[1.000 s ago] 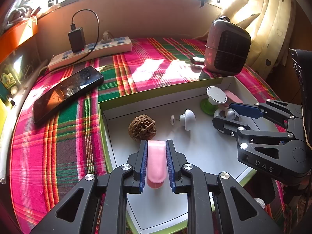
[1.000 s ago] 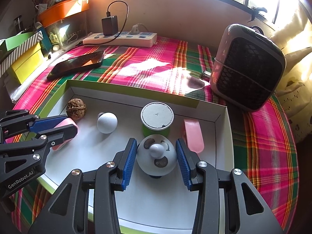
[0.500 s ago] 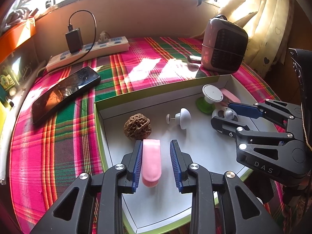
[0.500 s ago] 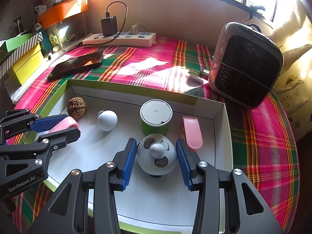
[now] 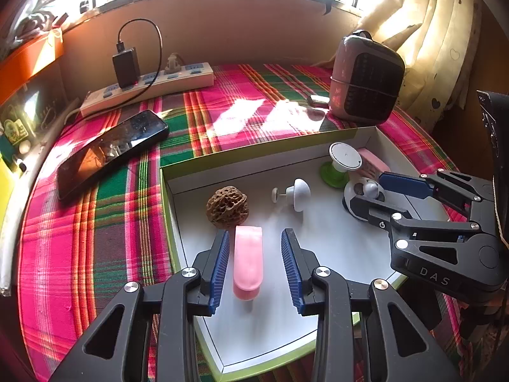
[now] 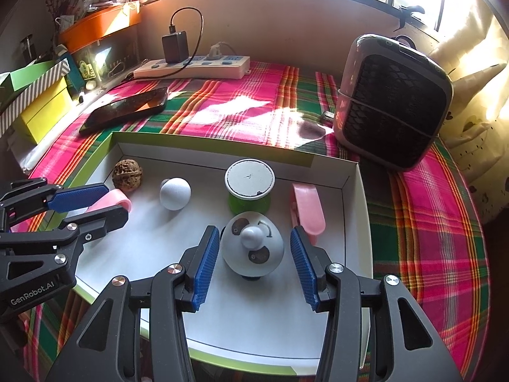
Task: Organize objects
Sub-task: 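Lower and open the left tool on the pink comb while the right tool releases the fan, then withdraw both tools from the box toward the walnut and black device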
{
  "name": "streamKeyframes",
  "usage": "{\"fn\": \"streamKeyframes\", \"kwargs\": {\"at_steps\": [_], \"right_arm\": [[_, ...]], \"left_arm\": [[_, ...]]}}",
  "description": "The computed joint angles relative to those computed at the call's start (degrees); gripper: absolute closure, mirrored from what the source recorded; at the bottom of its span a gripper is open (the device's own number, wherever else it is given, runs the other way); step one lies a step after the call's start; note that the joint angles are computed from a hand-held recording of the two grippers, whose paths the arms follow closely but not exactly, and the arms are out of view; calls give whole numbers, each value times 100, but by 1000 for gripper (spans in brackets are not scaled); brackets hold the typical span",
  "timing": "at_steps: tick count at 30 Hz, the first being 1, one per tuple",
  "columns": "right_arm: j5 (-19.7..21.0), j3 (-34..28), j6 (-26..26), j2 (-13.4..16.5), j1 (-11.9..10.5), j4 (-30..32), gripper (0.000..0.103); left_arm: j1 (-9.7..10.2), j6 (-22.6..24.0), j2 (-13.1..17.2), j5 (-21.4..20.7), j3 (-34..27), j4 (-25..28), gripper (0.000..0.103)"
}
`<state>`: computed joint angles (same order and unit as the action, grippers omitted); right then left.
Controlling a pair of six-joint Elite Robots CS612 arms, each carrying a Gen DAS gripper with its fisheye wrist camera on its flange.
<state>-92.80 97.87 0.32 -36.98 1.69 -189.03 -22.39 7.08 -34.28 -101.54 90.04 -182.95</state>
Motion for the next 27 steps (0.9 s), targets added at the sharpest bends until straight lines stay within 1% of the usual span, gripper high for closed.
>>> {"fn": "streamKeyframes", "kwargs": {"at_steps": [12,14,17,20,23,26,27], "right_arm": [[-79,113,105,-58,19,-142,55],[-76,138,133,-68,27,-190,55],[-91,178,158,-80,41,-257,55],[-88,230,209,-95,43,-317,55],[-92,323,319,-119,42,-478,55],[-78,432,439,-159,32,-643,55],[-71,465,466,-175,32,-688,55]], "left_arm": [[-7,-36,-88,60,182,-239,70],[-8,-24,-102,84,219,-312,70],[-33,57,-136,236,328,-543,70],[-4,32,-162,124,375,-561,70],[-21,34,-190,230,460,-657,70],[-20,48,-216,208,533,-742,70],[-33,60,-228,270,569,-810,70]]}}
